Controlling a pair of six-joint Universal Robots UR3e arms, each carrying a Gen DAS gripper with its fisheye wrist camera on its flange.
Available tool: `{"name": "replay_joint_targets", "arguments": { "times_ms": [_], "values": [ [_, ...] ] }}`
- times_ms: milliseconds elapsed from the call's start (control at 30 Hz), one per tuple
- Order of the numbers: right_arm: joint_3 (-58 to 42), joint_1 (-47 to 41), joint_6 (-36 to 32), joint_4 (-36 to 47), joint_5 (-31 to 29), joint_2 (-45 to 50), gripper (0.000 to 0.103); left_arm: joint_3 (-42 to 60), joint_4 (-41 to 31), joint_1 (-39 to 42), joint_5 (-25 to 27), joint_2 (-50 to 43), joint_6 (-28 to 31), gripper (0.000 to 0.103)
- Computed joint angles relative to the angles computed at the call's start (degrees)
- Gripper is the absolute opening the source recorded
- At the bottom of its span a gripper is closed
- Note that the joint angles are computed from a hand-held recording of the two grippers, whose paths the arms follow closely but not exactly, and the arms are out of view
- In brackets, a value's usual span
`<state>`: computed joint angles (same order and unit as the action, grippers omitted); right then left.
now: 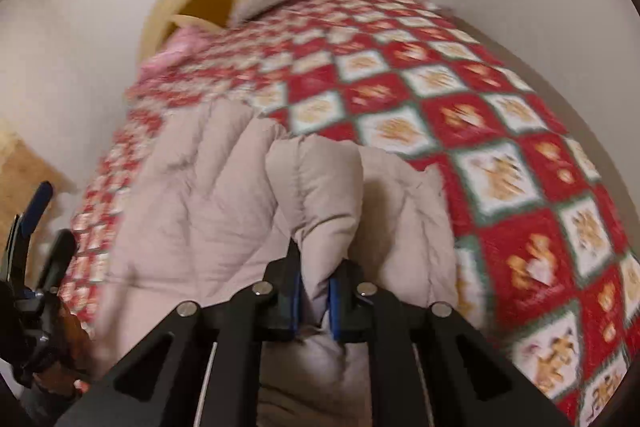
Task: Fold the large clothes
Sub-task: 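Grasp the folded jacket edge with the left tool beside the right tool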
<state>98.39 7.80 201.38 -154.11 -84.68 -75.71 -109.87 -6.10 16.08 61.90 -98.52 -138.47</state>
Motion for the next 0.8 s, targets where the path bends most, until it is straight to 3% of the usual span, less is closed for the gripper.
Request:
{"name": "replay_joint_targets", "arguments": {
  "times_ms": [67, 133, 200, 267, 367, 433, 600, 800],
  "values": [
    [1.25, 0.62, 3.32, 0.38, -4.2, -2.76, 0.044, -5.28, 9.26, -0.12, 0.12, -0.95, -2.71, 0.095],
    [3.97, 1.99, 8.29, -3.14, -10.09, -7.86, 0.05, -6.29, 10.25, 0.67, -0.49, -0.45, -2.37, 0.095],
    [5.6, 3.64, 7.98, -10.52, -11.16, -10.84, 0.05, -5.84, 7.38, 0.75, 1.32, 1.77, -2.58, 0.095],
    [4.17, 4.16, 5.34, -14.92, -7.73, -9.44, 0.048, -2.37, 1.66, 1.51, 1.92, 5.01, -5.8, 0.095],
    [-2.87, 5.31, 3.15, -10.82, -8.99, -1.74, 0.042, 3.42, -6.04, 1.28, 1.93, 8.35, -12.68, 0.095],
    [-3.29, 4.92, 3.13, -11.14, -8.32, 2.52, 0.04, 6.94, -6.38, -0.51, 2.35, 6.58, -16.08, 0.095],
    [-1.63, 6.46, 3.85, -15.13, -11.45, 7.06, 0.04, 17.79, -8.42, -11.33, 20.76, -9.73, -15.45, 0.095],
    [0.06, 3.81, 3.79, -18.37, -7.91, 9.9, 0.038, 16.94, -8.75, -8.87, 17.0, -14.15, -20.33, 0.102]
  ]
}}
